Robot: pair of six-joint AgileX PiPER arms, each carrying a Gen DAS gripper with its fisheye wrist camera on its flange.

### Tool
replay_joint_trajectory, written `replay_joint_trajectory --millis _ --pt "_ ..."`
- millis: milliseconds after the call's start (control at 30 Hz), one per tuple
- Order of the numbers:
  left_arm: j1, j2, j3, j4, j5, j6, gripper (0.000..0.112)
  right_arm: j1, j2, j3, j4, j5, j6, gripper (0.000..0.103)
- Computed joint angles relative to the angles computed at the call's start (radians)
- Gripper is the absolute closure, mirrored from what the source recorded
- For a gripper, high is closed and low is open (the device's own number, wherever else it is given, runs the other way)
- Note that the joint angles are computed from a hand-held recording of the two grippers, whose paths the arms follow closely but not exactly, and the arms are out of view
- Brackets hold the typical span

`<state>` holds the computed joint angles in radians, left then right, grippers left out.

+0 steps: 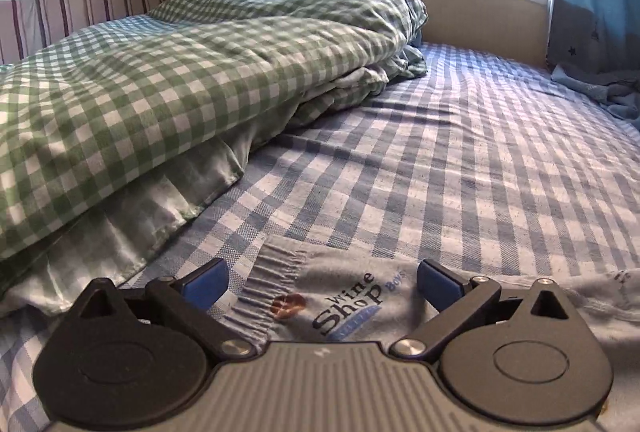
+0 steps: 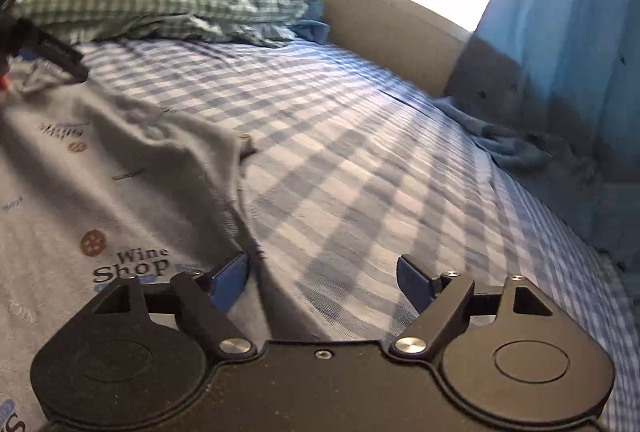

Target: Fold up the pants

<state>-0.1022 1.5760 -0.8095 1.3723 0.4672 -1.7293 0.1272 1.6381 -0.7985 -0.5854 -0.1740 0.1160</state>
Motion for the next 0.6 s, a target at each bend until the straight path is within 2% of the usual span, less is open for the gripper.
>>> replay_joint_trajectory --millis 100,167,233,300,400,467,533,600 --pt "-0.080 -0.098 0.066 0.092 -0.015 -0.116 0.010 -0.121 -0.097 0.085 -0.252 -0.060 0.263 0.019" --pt "-0.162 -0.139 0.074 0.070 -0.024 -0.105 0.010 -0.235 -0.207 0.193 -0.452 -0.134 0.391 0.014" --pt "-0.250 -0.144 0.063 0.060 -0.056 -0.096 0.010 -0.385 -0.294 0.285 -0.652 -0.260 0.504 0.004" --pt "-0.340 -0.108 0.032 0.052 -0.064 -0.089 0.010 -0.546 -0.375 0.353 -0.852 -0.362 0.596 0.003" --pt "-0.482 0.013 -0.065 0.049 -0.045 -0.083 0.010 -0.737 -0.427 0.412 -0.974 -0.436 0.567 0.003" --pt "-0.544 0.107 -0.149 -0.004 -0.009 -0.030 0.010 -0.886 -0.413 0.433 -0.982 -0.498 0.449 0.002" --pt "-0.586 0.217 -0.260 -0.103 0.047 0.060 0.010 -1.013 -0.372 0.416 -0.987 -0.533 0.373 0.001" --pt "-0.611 0.315 -0.363 -0.167 0.124 0.120 0.009 -1.099 -0.319 0.383 -0.949 -0.522 0.298 0.001"
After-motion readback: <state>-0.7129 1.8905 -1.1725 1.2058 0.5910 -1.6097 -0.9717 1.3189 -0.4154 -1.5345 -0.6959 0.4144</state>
